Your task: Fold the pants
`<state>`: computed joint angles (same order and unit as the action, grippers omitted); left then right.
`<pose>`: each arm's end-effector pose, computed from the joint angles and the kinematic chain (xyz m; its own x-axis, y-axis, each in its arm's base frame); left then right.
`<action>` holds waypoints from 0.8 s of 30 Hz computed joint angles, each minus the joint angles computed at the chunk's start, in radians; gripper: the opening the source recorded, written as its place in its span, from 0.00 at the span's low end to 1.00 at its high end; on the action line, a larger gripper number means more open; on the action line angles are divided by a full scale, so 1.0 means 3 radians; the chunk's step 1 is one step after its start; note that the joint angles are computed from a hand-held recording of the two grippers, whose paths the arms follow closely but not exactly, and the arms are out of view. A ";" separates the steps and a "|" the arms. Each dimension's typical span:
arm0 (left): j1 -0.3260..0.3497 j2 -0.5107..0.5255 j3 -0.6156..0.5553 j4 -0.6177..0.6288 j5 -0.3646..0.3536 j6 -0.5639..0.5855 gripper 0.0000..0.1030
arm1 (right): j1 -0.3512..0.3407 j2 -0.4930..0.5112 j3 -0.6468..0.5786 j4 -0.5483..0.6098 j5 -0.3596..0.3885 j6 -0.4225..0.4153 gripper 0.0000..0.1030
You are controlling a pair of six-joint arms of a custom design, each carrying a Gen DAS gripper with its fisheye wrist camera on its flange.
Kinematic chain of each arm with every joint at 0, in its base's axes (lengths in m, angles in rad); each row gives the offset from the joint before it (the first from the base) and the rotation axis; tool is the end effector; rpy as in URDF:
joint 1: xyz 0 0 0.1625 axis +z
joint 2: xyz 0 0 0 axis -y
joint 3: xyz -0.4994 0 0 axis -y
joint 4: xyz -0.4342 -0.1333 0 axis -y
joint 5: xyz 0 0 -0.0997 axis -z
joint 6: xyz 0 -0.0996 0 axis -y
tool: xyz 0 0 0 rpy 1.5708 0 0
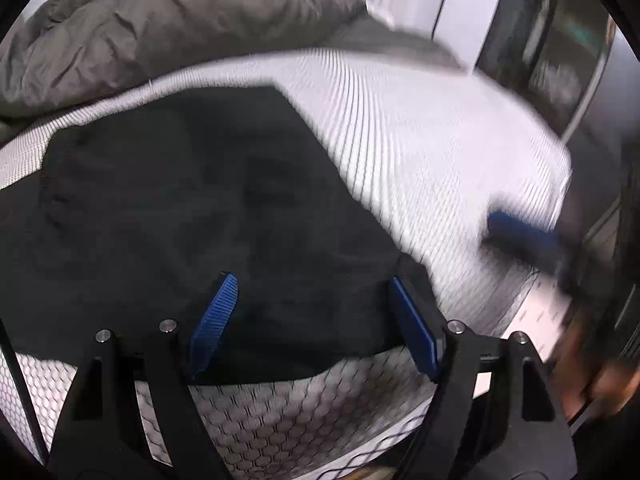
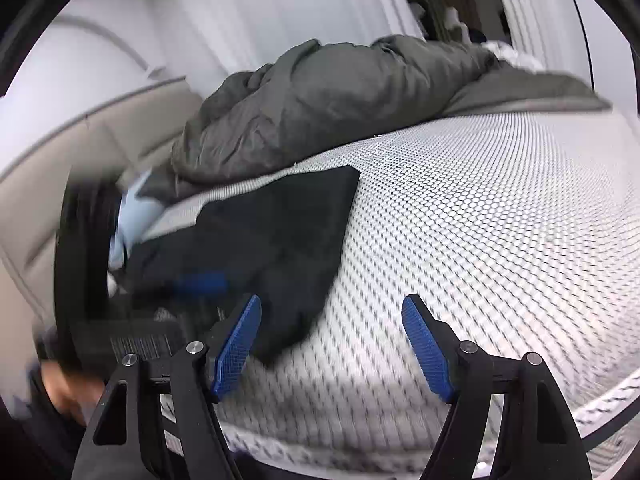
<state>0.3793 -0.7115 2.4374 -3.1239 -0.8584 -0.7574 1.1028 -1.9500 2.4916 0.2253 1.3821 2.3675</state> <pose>-0.2948 -0.3311 -0.0318 -0.7565 0.2905 -0.5860 0.5441 0.7766 -0.3175 0.0506 -0.2367 0.2629 -0.8892 -0.2023 0.4103 -0.4316 0.6683 -0.6059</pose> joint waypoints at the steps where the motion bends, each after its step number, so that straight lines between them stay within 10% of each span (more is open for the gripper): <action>1: -0.0022 0.0050 0.0026 0.0016 0.0038 -0.0002 0.74 | 0.0101 0.0148 -0.0086 -0.0030 0.0078 0.0133 0.72; 9: -0.0210 -0.0051 0.0310 -0.0439 -0.0001 -0.0030 0.74 | 0.0649 0.0920 -0.0771 0.0155 0.0478 0.0441 0.71; 12: -0.0192 -0.0003 0.0381 -0.0860 0.0199 -0.0003 0.74 | 0.0689 0.1375 -0.1081 0.0404 0.0416 0.0537 0.43; 24: 0.0017 0.0212 0.0285 -0.0681 0.0177 0.0336 0.77 | 0.0885 0.1967 -0.1531 0.0291 0.0640 0.0758 0.07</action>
<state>0.3845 -0.6480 2.5230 -3.3282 -0.8054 -0.6567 1.3683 -1.3599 2.0322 0.3126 1.5740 2.5948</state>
